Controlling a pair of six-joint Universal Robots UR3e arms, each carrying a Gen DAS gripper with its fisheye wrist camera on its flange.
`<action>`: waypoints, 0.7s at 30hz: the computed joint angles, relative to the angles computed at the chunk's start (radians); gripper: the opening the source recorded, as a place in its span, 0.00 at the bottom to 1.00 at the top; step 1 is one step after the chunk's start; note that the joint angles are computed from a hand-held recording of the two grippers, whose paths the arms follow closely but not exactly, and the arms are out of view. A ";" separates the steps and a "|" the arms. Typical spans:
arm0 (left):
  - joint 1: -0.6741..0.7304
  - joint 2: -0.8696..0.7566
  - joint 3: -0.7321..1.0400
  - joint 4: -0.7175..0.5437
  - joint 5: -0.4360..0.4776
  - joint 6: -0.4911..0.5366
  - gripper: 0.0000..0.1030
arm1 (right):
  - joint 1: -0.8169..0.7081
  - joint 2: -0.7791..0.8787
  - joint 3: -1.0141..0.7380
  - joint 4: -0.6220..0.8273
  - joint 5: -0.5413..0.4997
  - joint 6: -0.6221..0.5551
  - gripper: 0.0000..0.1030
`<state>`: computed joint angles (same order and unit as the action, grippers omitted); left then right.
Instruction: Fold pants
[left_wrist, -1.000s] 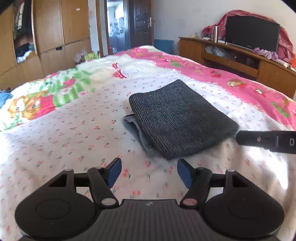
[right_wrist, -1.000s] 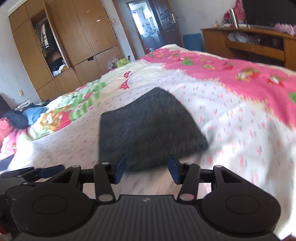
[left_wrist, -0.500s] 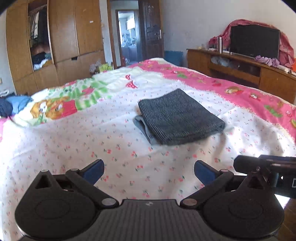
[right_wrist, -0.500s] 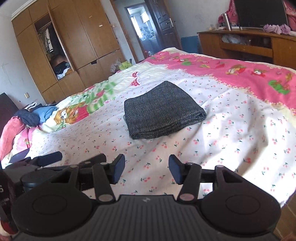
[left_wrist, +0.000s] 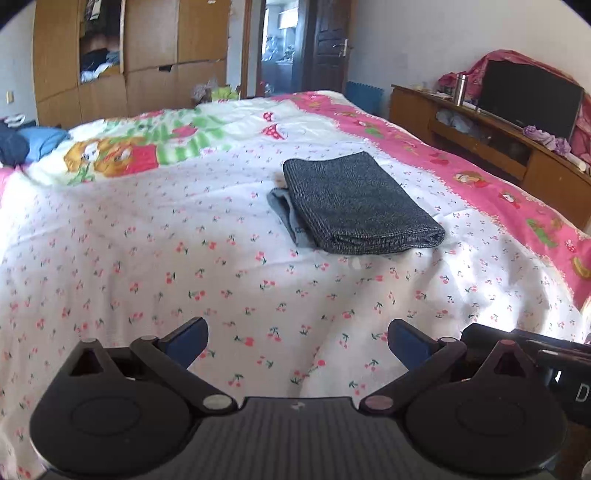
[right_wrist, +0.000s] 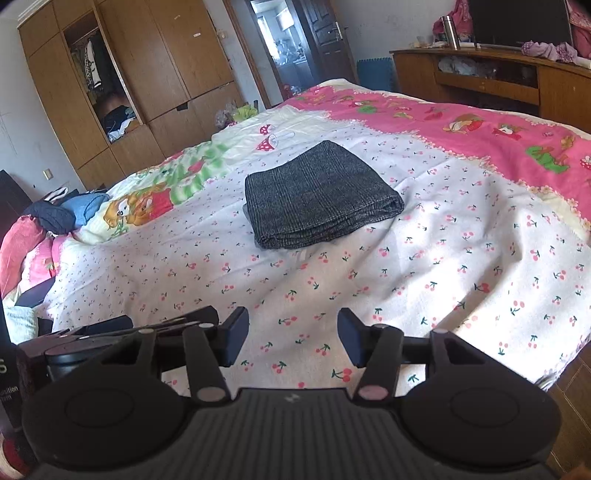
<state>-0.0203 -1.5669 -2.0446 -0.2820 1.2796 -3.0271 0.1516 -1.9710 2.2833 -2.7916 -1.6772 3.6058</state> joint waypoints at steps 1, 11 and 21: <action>-0.002 0.001 0.000 -0.002 0.002 -0.009 1.00 | 0.005 -0.001 -0.005 0.008 -0.009 -0.001 0.53; -0.061 0.005 0.002 0.021 0.066 -0.019 1.00 | -0.034 -0.079 0.029 0.053 0.010 0.000 0.53; -0.076 0.003 -0.012 0.017 0.077 -0.020 1.00 | -0.056 -0.119 0.064 0.068 0.026 0.014 0.53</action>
